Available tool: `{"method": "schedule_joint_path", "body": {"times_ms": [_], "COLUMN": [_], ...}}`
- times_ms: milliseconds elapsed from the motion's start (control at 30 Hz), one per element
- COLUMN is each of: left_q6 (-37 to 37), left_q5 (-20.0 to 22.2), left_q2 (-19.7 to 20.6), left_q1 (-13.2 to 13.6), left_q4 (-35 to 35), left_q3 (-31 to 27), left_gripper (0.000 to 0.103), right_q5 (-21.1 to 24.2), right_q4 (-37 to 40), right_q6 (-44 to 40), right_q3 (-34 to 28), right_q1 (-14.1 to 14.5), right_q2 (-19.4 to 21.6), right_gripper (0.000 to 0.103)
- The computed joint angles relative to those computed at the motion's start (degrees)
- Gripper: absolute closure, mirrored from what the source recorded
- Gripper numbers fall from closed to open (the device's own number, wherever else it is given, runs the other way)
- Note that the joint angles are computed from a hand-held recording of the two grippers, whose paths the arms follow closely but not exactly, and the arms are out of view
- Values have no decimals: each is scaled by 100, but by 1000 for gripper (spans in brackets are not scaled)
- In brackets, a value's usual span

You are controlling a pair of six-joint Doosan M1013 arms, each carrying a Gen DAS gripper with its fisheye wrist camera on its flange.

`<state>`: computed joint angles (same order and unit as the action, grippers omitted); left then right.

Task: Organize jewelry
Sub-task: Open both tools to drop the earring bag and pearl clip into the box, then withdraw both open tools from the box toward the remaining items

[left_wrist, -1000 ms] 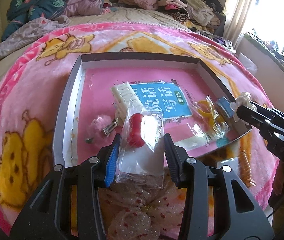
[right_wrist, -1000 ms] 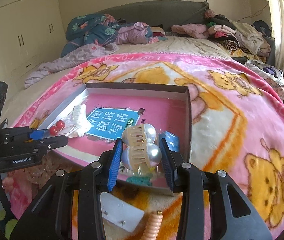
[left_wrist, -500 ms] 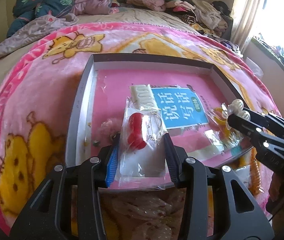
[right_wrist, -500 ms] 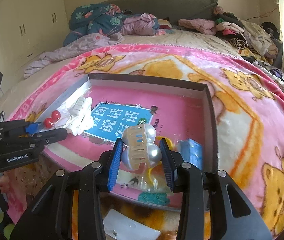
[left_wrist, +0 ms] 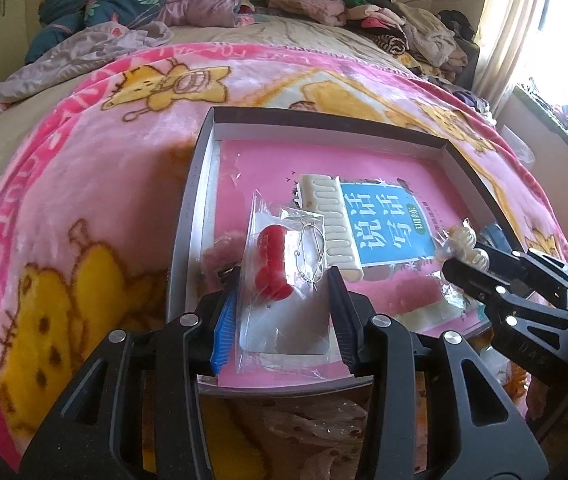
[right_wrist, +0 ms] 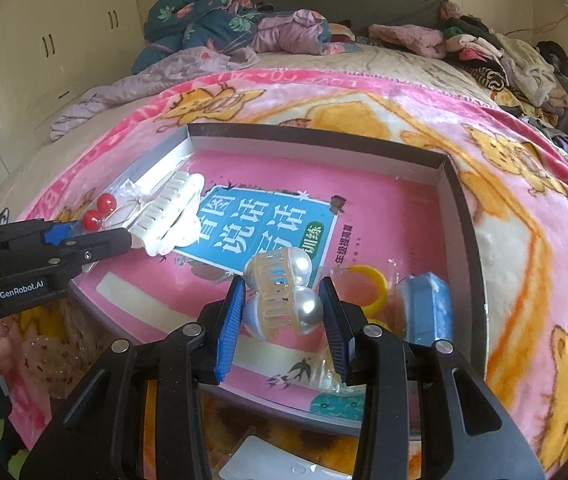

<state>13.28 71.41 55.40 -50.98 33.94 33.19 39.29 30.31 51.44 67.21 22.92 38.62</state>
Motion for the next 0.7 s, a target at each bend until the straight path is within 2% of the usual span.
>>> {"method": "schedule_joint_path", "body": {"times_ms": [200,233,267,300,433,567,700], "left_q6": [2,7,-2,-5,-4,-18,-42], "left_q5": [-22,-10,-30,-36,-59,-102,-100], "left_q2": [-15,-4,-17,-23,-30,-40,-54], "left_q1": [1,1,2,2,-4,-20,-53], "left_q4": [-3,-8,-4,2,-6,33,87], "left_q3": [27,4,33,43,51,42,20], "left_gripper": [70,70,70,70,68,58,56], "right_q5": [55,49,34,-12,-156,-220,-291], "right_q4": [7,17,73,144,335,484,629], "right_q6": [22,9,-32,-95,-275,-378,-478], "right_q3": [39,67,74,122,302,440,573], "right_q1": [-5,-6,-10,-17,-55,-106,-148], "right_q2": [-23,-40,-44,-72,-197,-311,-429], "right_gripper": [66,65,56,53,51,49,48]}}
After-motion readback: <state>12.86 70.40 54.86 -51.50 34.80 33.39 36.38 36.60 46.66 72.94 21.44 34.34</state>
